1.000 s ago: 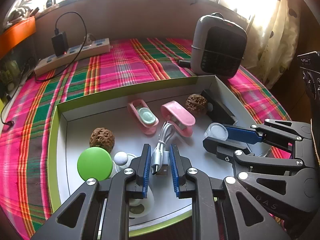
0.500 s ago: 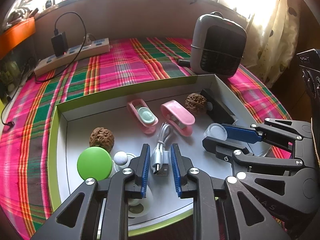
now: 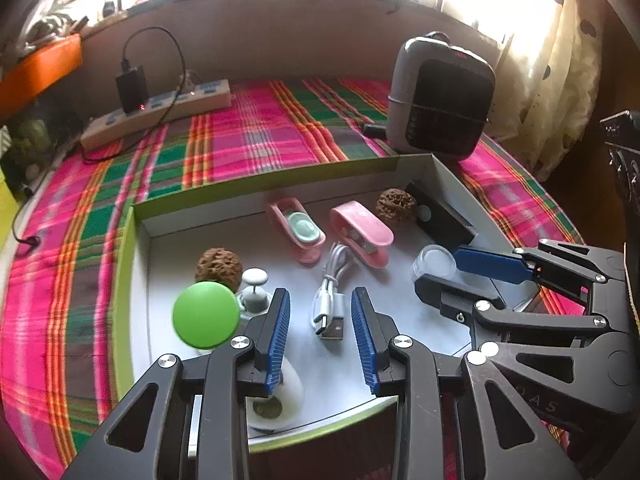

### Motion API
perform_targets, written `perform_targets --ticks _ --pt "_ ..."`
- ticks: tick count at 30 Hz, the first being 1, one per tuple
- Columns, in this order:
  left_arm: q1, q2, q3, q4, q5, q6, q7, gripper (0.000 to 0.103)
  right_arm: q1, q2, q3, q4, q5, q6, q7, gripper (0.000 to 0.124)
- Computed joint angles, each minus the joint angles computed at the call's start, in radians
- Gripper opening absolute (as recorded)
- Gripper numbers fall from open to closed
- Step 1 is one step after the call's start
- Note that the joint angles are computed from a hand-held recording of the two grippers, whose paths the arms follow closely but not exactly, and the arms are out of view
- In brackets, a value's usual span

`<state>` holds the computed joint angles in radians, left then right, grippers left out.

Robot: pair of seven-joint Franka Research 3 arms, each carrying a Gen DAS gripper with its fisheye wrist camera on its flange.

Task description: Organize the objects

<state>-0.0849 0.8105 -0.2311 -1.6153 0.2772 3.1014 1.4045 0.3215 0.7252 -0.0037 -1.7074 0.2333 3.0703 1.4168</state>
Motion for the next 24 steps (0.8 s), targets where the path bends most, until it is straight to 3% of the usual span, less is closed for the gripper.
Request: perform_targets --ticks 12,24 --pt "-0.029 -0.083 0.049 -0.117 0.016 0.085 -0.074 0.031 0.000 -0.055 0.013 -0.100 0.032 0.092 0.005 0.041" --pt "-0.264 -0.191 0.326 -0.282 0.013 0.216 -0.213 0.031 -0.008 -0.124 0.045 -0.227 0.079 0.229 -0.012 0.041"
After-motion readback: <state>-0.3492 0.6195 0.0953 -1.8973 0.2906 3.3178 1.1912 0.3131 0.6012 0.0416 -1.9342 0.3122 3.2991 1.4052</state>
